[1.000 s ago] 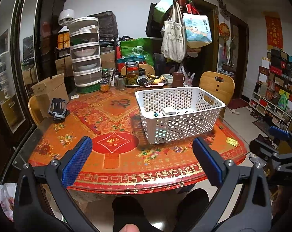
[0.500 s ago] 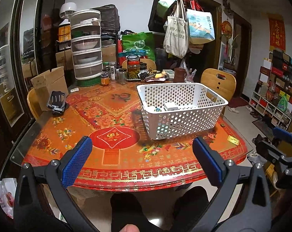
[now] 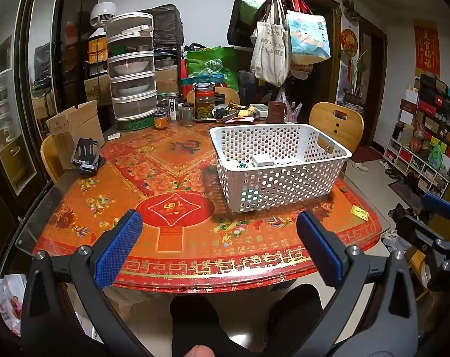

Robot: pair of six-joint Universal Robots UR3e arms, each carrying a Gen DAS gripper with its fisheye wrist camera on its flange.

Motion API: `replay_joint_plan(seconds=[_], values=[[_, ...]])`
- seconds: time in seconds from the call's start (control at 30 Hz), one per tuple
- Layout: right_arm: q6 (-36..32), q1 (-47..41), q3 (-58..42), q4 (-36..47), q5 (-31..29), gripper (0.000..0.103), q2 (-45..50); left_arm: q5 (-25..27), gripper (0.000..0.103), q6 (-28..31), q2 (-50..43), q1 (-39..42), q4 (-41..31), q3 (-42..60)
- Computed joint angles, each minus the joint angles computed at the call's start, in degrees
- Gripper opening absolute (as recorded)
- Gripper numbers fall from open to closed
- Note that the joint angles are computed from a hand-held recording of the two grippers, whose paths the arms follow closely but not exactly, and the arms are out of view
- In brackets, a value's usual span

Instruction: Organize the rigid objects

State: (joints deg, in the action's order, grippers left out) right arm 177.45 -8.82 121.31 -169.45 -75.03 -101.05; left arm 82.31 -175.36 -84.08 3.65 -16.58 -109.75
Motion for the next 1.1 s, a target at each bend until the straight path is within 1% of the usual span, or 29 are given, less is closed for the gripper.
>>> replay_joint_plan(seconds=[0.53, 1.1], values=[[0.07, 0.49, 0.0, -0.32, -0.28, 0.103, 0.22, -0.75, 0.102, 0.36, -0.43, 0.12, 0.64, -0.56], [0.07, 0.68, -0.06, -0.44, -0.46, 0.103, 0.4, 0.35, 0.102, -0.12, -0.86, -0.91, 0.32, 0.22]])
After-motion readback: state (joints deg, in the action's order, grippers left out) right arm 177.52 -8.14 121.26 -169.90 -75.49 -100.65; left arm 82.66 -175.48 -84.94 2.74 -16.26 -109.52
